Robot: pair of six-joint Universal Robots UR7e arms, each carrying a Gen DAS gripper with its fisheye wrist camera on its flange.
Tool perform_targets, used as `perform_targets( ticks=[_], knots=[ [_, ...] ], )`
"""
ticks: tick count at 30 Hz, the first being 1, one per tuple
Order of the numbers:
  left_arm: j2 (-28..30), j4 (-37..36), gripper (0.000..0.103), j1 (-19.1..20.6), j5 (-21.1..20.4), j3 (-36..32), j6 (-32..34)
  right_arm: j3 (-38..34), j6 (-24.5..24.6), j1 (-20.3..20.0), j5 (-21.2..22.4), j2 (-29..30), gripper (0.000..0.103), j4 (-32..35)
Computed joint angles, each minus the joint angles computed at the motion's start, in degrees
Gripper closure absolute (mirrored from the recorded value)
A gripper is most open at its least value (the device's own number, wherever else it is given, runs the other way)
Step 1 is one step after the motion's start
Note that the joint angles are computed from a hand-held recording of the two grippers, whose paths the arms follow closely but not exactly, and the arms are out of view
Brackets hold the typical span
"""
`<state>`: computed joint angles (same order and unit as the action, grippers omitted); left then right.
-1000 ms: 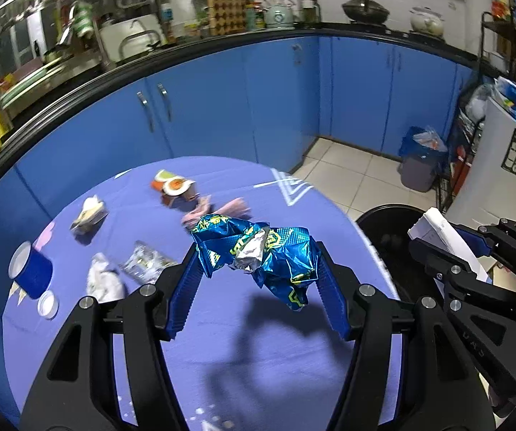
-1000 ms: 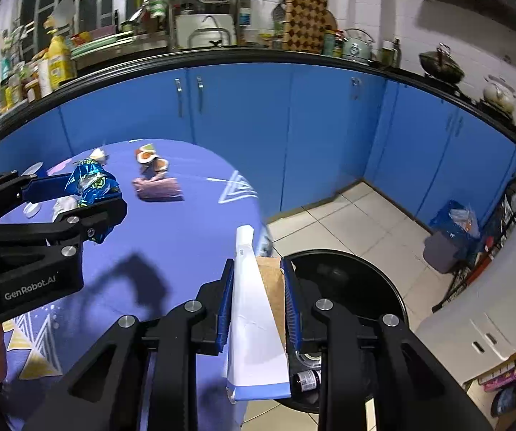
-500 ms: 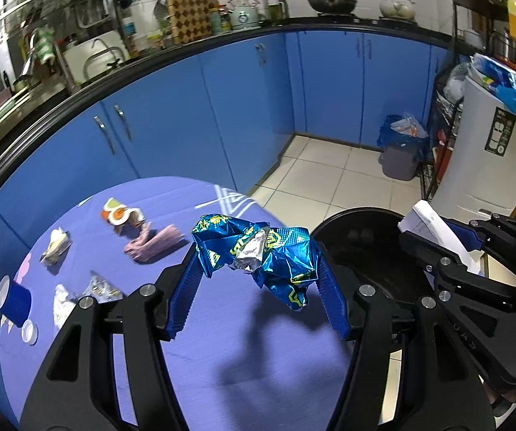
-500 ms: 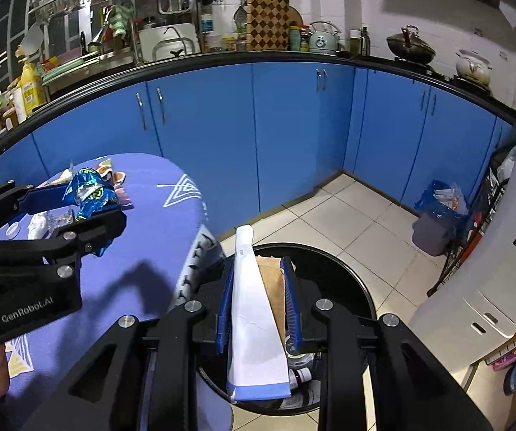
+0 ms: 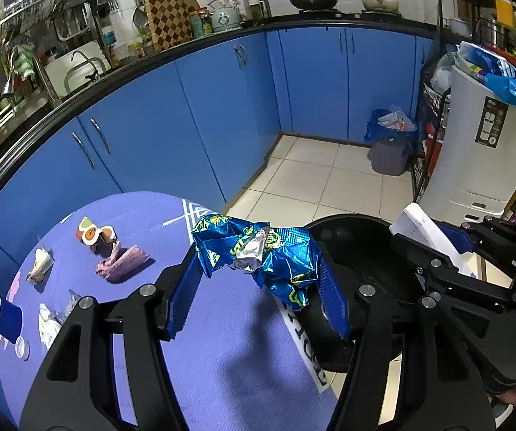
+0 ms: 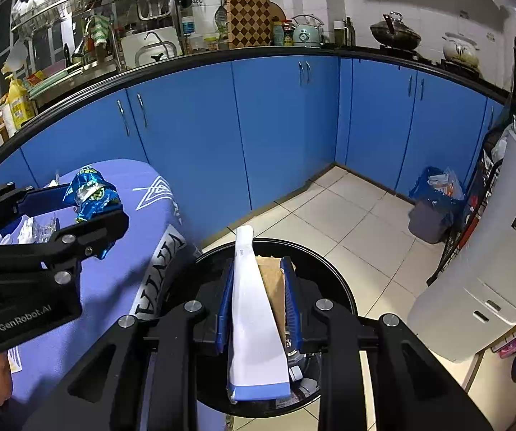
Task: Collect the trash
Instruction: 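Open the right gripper to drop the carton into the black bin, then move the left gripper over the bin and release the foil wrapper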
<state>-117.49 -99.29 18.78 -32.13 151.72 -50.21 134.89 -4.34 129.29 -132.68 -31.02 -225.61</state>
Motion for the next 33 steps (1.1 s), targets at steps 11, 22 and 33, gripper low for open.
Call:
perform_targets(
  ticks=[11, 22, 33],
  knots=[
    [1.74, -2.54, 0.041, 1.05, 1.06, -0.69, 1.61, -0.86, -0.62, -0.46, -0.72, 0.42, 0.037, -0.06],
    [3.47, -5.20, 0.041, 1.01, 0.86, -0.69, 3.24, 0.41, 0.79, -1.61, -5.38, 0.90, 0.016, -3.93],
    [7.89, -11.97, 0.041, 0.97, 0.01, -0.35, 6.41, 2.27, 0.76, -2.45, -6.56, 0.64, 0.016, -6.93]
  ],
)
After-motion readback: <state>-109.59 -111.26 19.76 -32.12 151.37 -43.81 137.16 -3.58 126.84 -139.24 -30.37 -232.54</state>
